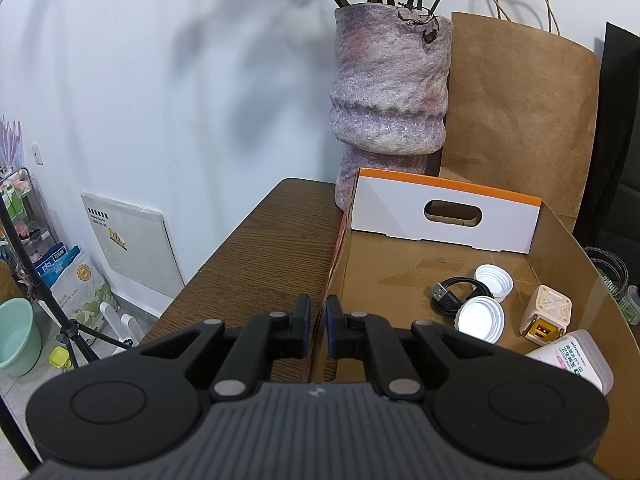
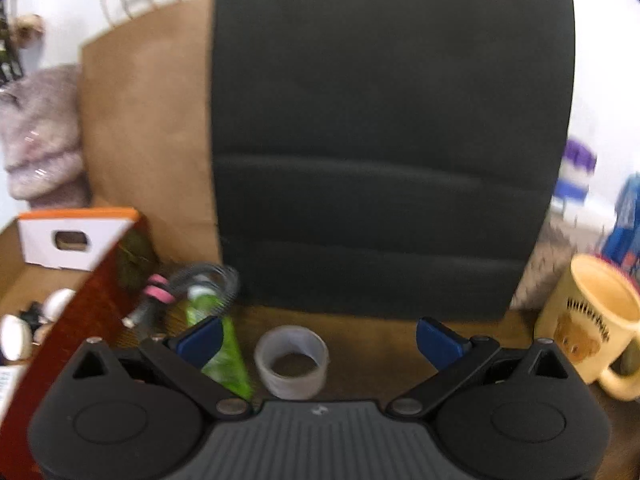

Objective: Organize rigid objects
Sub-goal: 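Move the right tool back to the table toward the white tape roll, then close the right gripper on the white tape roll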

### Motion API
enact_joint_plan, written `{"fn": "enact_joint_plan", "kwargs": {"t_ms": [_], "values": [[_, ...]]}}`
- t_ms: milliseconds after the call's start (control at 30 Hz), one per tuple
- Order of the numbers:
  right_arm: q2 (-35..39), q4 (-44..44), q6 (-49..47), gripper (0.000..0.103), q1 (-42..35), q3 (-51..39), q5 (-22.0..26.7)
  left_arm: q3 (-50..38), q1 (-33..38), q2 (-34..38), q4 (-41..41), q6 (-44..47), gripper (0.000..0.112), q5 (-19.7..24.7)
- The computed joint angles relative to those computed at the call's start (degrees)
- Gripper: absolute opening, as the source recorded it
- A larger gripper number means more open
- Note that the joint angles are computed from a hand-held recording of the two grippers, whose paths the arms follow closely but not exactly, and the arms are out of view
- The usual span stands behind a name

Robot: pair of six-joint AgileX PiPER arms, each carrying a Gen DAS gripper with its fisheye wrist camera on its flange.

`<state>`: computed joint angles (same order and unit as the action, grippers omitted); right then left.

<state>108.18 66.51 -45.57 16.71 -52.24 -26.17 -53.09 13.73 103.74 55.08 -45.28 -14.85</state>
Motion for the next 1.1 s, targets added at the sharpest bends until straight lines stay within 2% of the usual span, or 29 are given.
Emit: {"fn": "enact_joint_plan", "kwargs": {"t_ms": [367, 500, 567, 600, 633, 900, 1100], "values": [[7.69, -6.55, 8.18, 0.1, -1.74, -2.92, -0.56, 0.0, 0.01, 0.0, 0.01, 0.01, 0.009, -0.01], [9.09, -9.63, 10.67, 0.082, -2.5, -3.79, 0.98, 0.02, 0.0, -0.01, -0.03, 0.03, 0.009, 0.0], [9.0, -12.95, 13.71, 0.065, -2.6, -3.2, 0.8, 0.02, 0.0, -0.01, -0.03, 0.03, 0.009, 0.0], [8.92, -14.5, 15.18, 0.051, -2.53, -2.8, 0.4, -0.02, 0.03, 0.02, -0.01, 0.01, 0.009, -0.02], [8.81, -15.69, 16.33, 0.043, -2.51, -2.46, 0.22, 0.01, 0.0, -0.01, -0.06, 0.07, 0.009, 0.0], [8.66, -12.64, 13.76, 0.042, -1.41, -2.93, -0.44, 0.03, -0.02, -0.02, -0.21, 0.2, 0.009, 0.0], [5.37, -14.87, 16.97, 0.042, 0.35, 0.44, -4.33, 0.06, -0.03, -0.03, -0.29, 0.29, 0.009, -0.01]]}}
